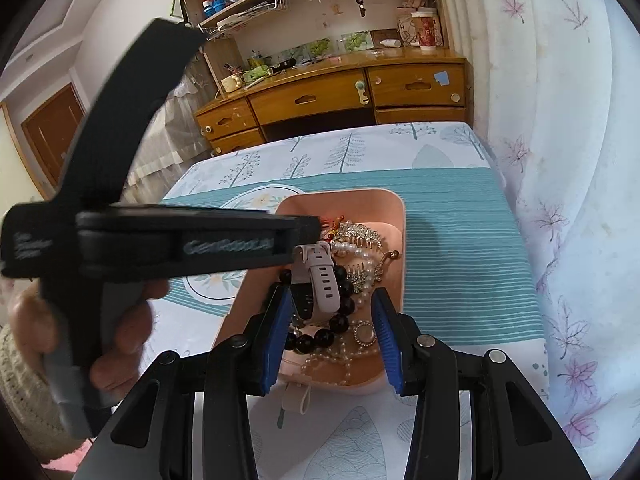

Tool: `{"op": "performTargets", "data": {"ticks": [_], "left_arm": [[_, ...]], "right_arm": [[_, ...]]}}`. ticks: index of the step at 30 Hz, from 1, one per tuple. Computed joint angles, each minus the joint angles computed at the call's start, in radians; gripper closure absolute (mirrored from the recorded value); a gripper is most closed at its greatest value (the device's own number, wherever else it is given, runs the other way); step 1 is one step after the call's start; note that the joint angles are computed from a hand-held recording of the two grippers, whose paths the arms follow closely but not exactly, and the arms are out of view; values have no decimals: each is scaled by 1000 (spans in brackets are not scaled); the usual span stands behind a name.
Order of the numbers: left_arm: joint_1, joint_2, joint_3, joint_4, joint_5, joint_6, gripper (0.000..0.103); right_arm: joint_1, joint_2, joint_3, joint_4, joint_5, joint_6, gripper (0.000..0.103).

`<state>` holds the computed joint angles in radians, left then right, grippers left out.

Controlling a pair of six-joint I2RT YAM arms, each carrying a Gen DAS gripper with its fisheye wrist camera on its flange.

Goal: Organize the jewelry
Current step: 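Lift both open tools away from the pink box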

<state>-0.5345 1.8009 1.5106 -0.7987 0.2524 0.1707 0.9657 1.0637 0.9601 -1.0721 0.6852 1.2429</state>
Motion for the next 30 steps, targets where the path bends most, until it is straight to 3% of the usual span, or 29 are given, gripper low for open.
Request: {"op": "performTargets", "data": {"ticks": [8,18,25,30], "left_arm": [[138,-163,-185,47,-14,20,58],[347,-296,-382,64,29,136,58],[516,-275,-364,47,59,229,59],[613,-196,-269,20,66,292,59]], "right_arm": [[30,65,48,-13,15,18,61],[103,167,136,-39,29,85,61],[65,304,276,-30,-27,-28,61],[-21,418,409,24,-134,-179,61]]}}
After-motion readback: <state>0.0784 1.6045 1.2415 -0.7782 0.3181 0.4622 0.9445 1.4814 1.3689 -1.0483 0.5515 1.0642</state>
